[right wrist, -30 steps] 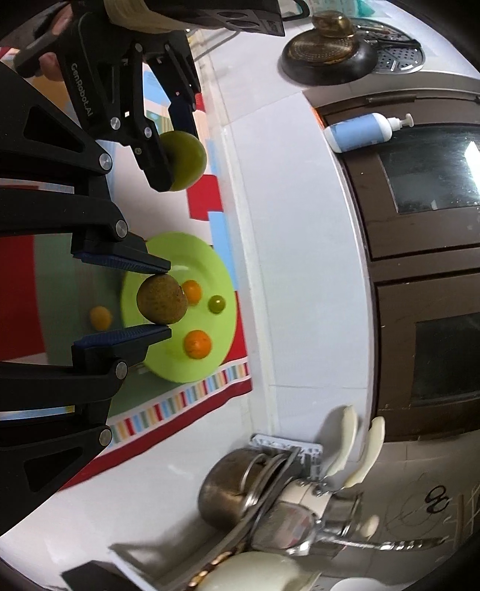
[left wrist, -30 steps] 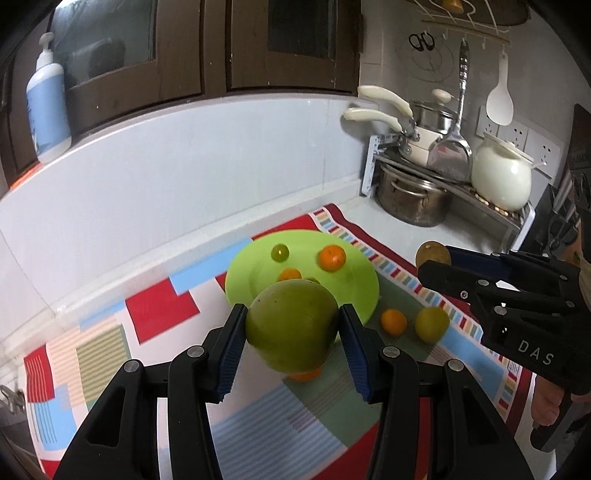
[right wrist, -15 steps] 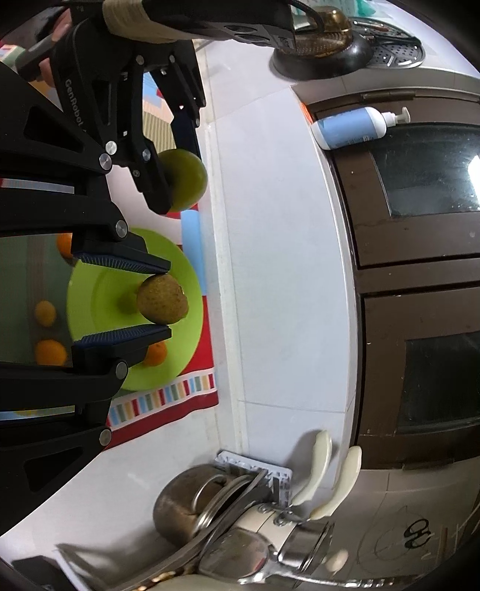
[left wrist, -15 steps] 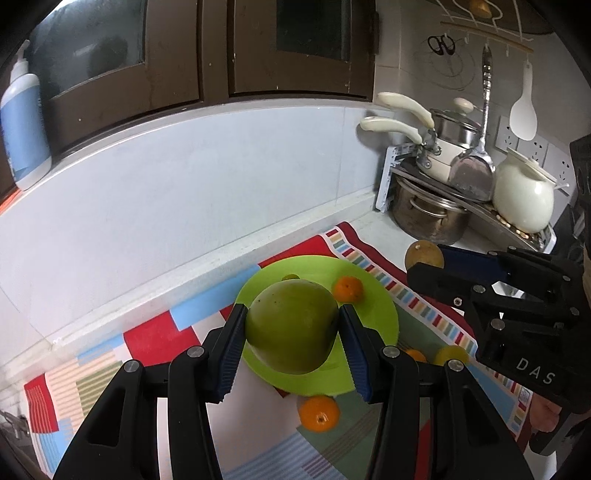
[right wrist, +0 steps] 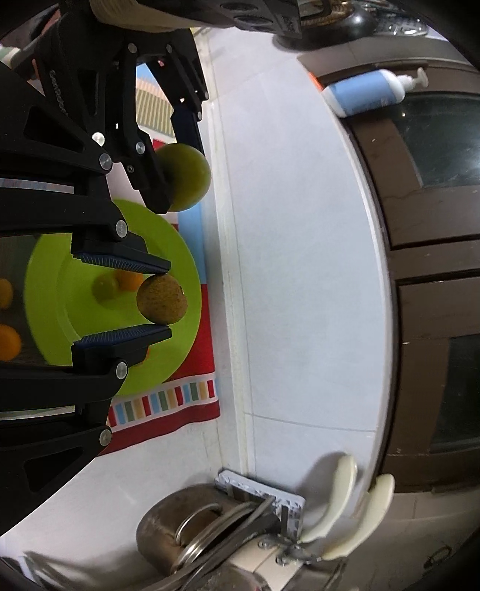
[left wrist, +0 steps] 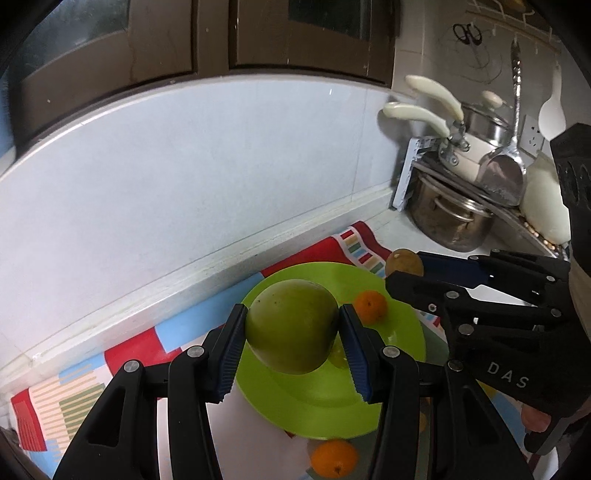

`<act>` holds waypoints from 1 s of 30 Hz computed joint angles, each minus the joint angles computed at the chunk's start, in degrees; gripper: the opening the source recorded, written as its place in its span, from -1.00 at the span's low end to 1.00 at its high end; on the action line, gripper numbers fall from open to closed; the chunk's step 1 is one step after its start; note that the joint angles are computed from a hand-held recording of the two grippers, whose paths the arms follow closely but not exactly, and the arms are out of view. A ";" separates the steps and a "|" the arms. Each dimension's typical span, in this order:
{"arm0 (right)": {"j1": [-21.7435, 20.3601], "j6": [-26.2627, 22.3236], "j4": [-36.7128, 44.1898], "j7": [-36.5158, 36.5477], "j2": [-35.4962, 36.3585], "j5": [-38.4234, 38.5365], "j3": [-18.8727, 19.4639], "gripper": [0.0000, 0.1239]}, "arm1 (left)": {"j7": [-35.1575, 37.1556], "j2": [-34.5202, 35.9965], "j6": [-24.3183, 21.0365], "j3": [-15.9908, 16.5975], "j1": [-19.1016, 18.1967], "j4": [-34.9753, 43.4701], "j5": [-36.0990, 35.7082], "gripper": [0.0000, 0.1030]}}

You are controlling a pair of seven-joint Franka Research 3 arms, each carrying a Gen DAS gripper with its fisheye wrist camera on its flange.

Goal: Organize fruits
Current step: 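Carry the brown fruit in the right tool while the left tool carries the apple over the plate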

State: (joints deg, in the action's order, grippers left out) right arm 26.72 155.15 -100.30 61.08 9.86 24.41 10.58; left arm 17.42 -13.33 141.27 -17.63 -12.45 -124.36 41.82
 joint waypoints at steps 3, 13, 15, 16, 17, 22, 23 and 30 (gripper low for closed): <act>0.43 -0.87 2.48 0.89 2.50 -2.12 -0.39 -0.53 | 0.58 1.67 0.88 0.64 0.32 0.45 -0.23 -0.04; 1.32 -5.18 9.43 3.34 8.84 -7.64 -1.32 -0.53 | 3.31 5.90 2.80 2.57 0.55 1.39 -1.67 -0.04; 1.43 -6.30 10.91 3.68 10.03 -8.32 -1.37 -0.53 | 3.86 6.32 3.21 2.86 0.60 1.34 -2.01 -0.04; 1.48 -6.91 11.62 3.72 10.64 -8.65 -1.39 -0.53 | 4.14 6.54 3.48 3.00 0.64 1.28 -2.19 -0.04; 1.49 -7.30 12.07 3.74 11.00 -8.91 -1.43 -0.53 | 4.47 6.81 3.80 3.16 0.68 1.29 -2.42 -0.04; 1.87 -8.76 14.18 4.30 12.94 -10.38 -1.79 -0.53 | 6.45 7.79 5.21 3.77 0.84 0.99 -3.82 -0.04; 1.90 -8.98 14.49 4.41 13.25 -10.56 -1.84 -0.53 | 5.52 7.82 5.27 3.63 1.00 0.97 -2.52 -0.04; 1.67 -9.37 15.58 5.34 14.55 -10.06 -1.87 -0.41 | 4.07 6.56 4.34 3.40 1.21 0.47 -0.16 0.02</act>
State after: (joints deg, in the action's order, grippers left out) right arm 28.40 145.79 -84.72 66.42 24.41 14.36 8.70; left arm 21.49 -6.77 145.61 -14.23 -11.25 -123.89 41.67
